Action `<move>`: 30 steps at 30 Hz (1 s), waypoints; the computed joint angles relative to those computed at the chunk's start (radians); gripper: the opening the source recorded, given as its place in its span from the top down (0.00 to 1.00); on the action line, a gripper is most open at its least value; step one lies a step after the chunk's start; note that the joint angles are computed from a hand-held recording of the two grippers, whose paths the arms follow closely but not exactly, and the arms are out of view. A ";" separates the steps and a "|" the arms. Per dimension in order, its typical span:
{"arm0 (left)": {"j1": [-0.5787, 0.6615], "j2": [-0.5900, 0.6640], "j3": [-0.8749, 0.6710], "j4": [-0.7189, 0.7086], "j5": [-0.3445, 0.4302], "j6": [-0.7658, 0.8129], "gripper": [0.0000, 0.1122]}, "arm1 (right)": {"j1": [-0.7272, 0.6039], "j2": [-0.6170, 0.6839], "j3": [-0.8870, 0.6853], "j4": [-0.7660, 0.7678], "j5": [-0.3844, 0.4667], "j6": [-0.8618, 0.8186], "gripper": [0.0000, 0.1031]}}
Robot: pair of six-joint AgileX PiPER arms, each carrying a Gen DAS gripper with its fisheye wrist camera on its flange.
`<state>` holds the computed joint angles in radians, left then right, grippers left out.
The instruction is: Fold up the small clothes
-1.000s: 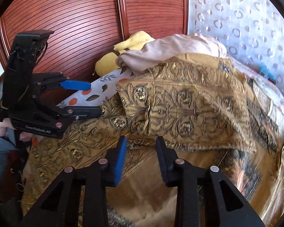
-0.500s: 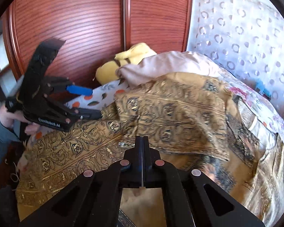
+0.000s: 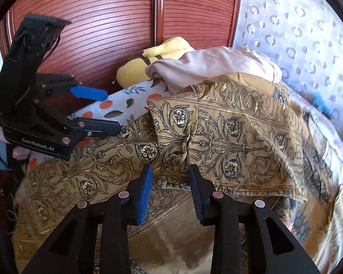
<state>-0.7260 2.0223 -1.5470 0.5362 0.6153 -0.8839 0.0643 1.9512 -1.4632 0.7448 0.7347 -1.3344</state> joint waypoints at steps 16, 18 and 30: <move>-0.045 -0.007 -0.044 0.005 -0.012 -0.001 0.32 | -0.203 -0.174 0.104 0.205 0.088 -0.245 0.95; -0.048 0.019 -0.079 -0.019 0.006 0.027 0.32 | -0.222 -0.180 0.125 0.211 0.069 -0.272 0.95; -0.062 0.101 -0.223 -0.063 0.084 0.102 0.32 | -0.251 -0.195 0.170 0.169 0.032 -0.219 0.95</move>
<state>-0.7879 2.1236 -1.7705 0.4732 0.6993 -0.7821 -0.1866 1.7562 -1.2931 0.9142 0.7671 -1.5530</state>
